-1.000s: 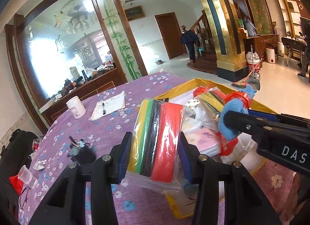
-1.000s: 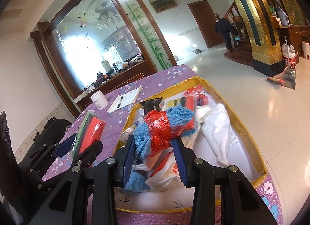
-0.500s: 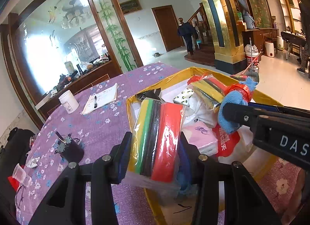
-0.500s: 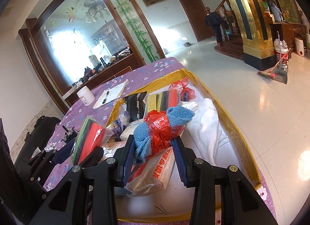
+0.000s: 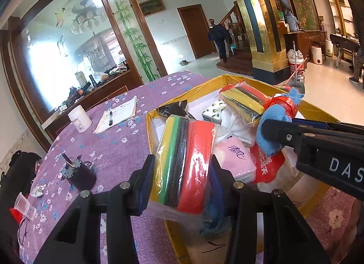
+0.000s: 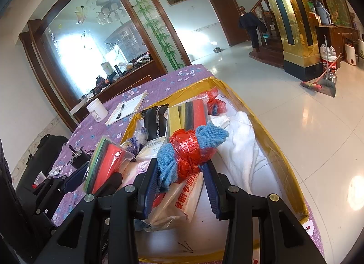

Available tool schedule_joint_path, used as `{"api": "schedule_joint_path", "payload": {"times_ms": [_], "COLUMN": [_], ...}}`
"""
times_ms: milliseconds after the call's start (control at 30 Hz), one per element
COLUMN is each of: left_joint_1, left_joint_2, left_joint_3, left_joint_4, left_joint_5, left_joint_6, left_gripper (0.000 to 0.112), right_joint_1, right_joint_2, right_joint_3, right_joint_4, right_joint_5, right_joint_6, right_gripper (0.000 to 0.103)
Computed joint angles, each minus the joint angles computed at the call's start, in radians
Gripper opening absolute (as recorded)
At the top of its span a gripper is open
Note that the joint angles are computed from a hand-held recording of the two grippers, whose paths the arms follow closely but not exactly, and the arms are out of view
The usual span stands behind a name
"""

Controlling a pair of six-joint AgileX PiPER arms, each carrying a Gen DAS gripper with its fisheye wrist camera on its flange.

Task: Organize soft objects
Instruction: 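Carry bundle and rainbow pack over the tray and open both tools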

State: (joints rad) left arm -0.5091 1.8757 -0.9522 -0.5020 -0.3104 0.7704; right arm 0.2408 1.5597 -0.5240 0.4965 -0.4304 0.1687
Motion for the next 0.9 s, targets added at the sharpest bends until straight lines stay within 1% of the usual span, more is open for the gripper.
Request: {"api": "schedule_joint_path", "payload": {"times_ms": [367,467,500,533,567,633,700,733,800,833,867,900], "left_joint_1": [0.002,-0.001,-0.001,0.002,0.001,0.001,0.001,0.002,0.004,0.007,0.011,0.013], "left_joint_2": [0.005,0.002,0.002,0.004,0.008,0.012,0.012,0.011,0.002,-0.005,-0.013,-0.023], "left_joint_3": [-0.002,-0.001,-0.001,-0.001,-0.002,0.007,0.013,0.019,0.033,0.041,0.054,0.066], "left_joint_4": [0.009,-0.001,0.002,0.022,0.034,0.061,0.077,0.093,0.125,0.145,0.166,0.185], "left_joint_5": [-0.001,0.001,0.004,0.004,0.000,-0.020,-0.030,-0.034,-0.037,-0.041,-0.050,-0.057], "left_joint_6": [-0.007,0.001,-0.001,-0.020,-0.033,-0.061,-0.075,-0.089,-0.120,-0.139,-0.158,-0.173], "left_gripper": [0.044,0.045,0.045,0.048,0.053,0.058,0.058,0.060,0.067,0.069,0.070,0.070], "right_joint_1": [0.005,0.010,0.019,0.030,0.037,0.051,0.061,0.064,0.079,0.098,0.111,0.131], "right_joint_2": [0.005,0.006,0.007,0.010,0.012,0.013,0.007,0.002,-0.013,-0.019,-0.031,-0.047], "right_joint_3": [-0.008,-0.010,-0.011,-0.008,-0.005,-0.002,0.003,0.006,0.012,0.007,0.011,0.012], "right_joint_4": [0.015,0.039,0.079,0.107,0.116,0.137,0.155,0.161,0.207,0.257,0.284,0.334], "right_joint_5": [0.002,0.002,-0.003,-0.013,-0.024,-0.036,-0.042,-0.044,-0.051,-0.056,-0.062,-0.066], "right_joint_6": [-0.013,-0.043,-0.081,-0.102,-0.109,-0.127,-0.140,-0.145,-0.185,-0.226,-0.252,-0.298], "right_gripper": [0.043,0.047,0.050,0.056,0.057,0.059,0.061,0.064,0.068,0.070,0.072,0.075]}}
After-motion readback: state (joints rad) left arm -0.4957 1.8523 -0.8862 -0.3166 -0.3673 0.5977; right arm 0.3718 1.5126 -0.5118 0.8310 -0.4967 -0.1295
